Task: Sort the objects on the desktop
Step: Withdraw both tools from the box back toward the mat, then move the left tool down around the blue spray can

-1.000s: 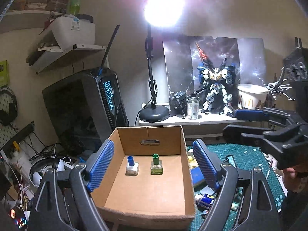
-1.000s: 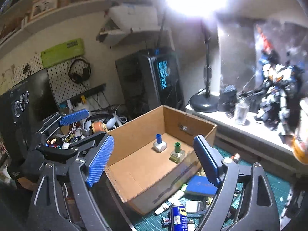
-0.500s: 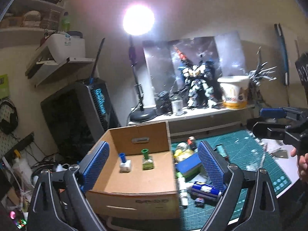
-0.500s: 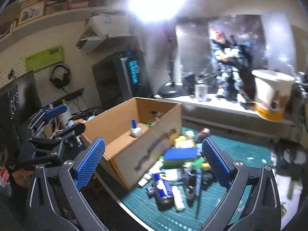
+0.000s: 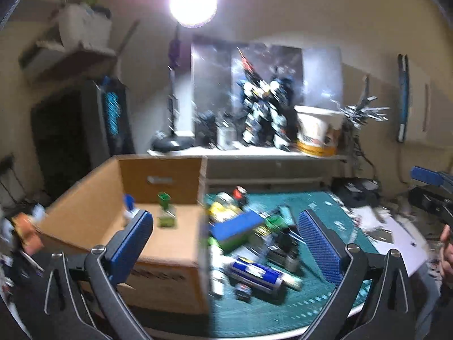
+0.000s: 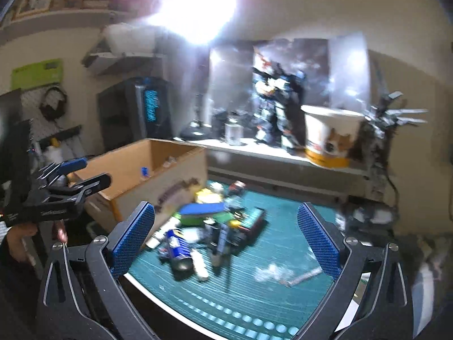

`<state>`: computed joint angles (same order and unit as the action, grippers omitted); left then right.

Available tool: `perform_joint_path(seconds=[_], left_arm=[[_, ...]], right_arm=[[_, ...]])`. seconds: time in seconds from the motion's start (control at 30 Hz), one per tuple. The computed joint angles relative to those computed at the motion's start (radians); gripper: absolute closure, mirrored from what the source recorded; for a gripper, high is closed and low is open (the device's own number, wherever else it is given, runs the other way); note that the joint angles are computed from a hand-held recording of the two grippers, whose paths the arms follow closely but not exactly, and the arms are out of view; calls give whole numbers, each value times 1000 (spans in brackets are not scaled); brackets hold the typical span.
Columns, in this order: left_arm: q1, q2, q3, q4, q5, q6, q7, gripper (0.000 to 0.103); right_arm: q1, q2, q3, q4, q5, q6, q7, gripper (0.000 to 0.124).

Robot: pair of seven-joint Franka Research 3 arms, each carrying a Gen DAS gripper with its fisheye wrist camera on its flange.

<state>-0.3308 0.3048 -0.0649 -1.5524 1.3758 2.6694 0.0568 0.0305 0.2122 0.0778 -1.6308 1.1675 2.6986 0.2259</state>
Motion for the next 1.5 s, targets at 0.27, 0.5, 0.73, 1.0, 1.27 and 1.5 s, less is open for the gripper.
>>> perform_joint_path(seconds=[0.27, 0.5, 0.73, 1.0, 1.27, 1.5], left_arm=[[-24, 61, -3, -18, 173, -38, -197, 0], [-23, 160, -4, 48, -66, 53, -42, 0], [-72, 301, 35, 223, -203, 80, 40, 0], [-30, 476, -10, 443, -524, -17, 341, 0], [-48, 458, 33, 400, -676, -38, 453, 7], [-93, 359, 96, 246, -649, -8, 353, 23]], right_arm=[[1, 69, -19, 19, -132, 114, 148, 22], [-70, 109, 79, 17, -75, 265, 87, 21], [-57, 146, 36, 62, -210, 114, 222, 21], [-72, 210, 30, 134, -307, -4, 309, 21], [-95, 293, 29, 246, -383, -191, 416, 21], [-99, 296, 45, 252, -373, -211, 385, 21]])
